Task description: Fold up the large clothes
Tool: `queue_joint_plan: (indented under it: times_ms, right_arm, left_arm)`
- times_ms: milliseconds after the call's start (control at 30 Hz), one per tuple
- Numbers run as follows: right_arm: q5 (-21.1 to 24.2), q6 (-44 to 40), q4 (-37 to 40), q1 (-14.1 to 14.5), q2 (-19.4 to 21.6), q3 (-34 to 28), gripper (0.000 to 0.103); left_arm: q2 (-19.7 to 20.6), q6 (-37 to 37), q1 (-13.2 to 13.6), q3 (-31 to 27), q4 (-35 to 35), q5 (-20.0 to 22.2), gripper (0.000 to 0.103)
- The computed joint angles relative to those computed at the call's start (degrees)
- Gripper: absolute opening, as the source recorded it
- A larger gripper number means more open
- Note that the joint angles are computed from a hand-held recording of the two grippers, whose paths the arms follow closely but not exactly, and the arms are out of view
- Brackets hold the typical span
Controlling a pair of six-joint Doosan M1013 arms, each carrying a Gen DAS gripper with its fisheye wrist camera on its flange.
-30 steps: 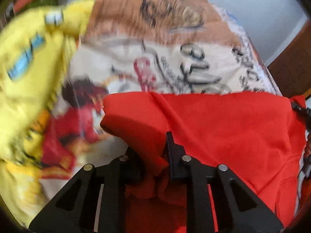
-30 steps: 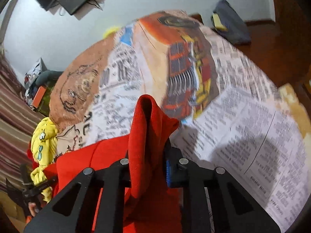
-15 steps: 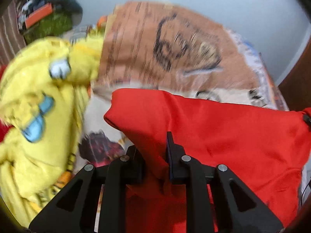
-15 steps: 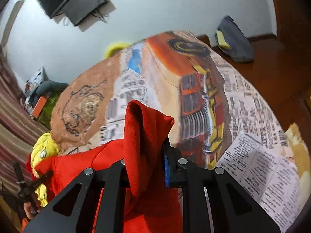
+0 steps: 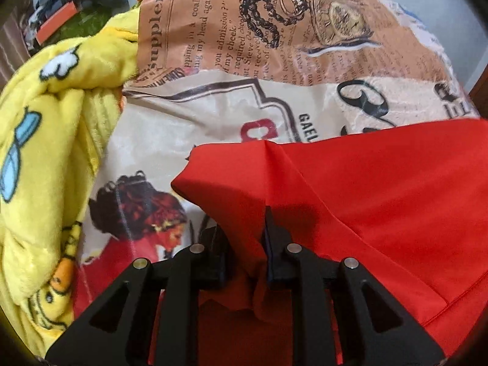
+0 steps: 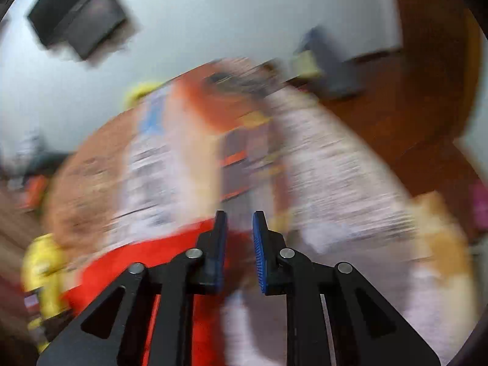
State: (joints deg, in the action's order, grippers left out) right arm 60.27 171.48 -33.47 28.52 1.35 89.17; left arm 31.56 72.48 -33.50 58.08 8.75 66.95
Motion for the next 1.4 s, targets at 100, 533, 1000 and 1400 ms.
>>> queue_joint_plan:
  times_ms: [100, 533, 1000, 1400]
  right_arm:
    - [0.77, 1.29, 2.27, -1.65, -3.27, 2.22, 0.014]
    - [9.19, -11.51, 2.11, 7.72, -5.74, -0.94, 0.025]
    - [15.86, -14.77, -7.51, 21.35, -1.56, -8.09, 0.085]
    - [17.18, -14.5, 0.61, 24.71, -2.06, -4.46, 0.088]
  left_arm:
    - [-0.25, 1.41, 0.2, -0.14, -0.88, 0.72, 0.026]
    - [-10.57, 7.43, 1.61, 5.61, -3.03, -0.42, 0.036]
    - [-23.05, 10.75, 0.75, 16.29, -5.78, -4.13, 0.084]
    - [-27.91, 13.38, 3.39, 25.61, -14.17, -0.1, 0.085]
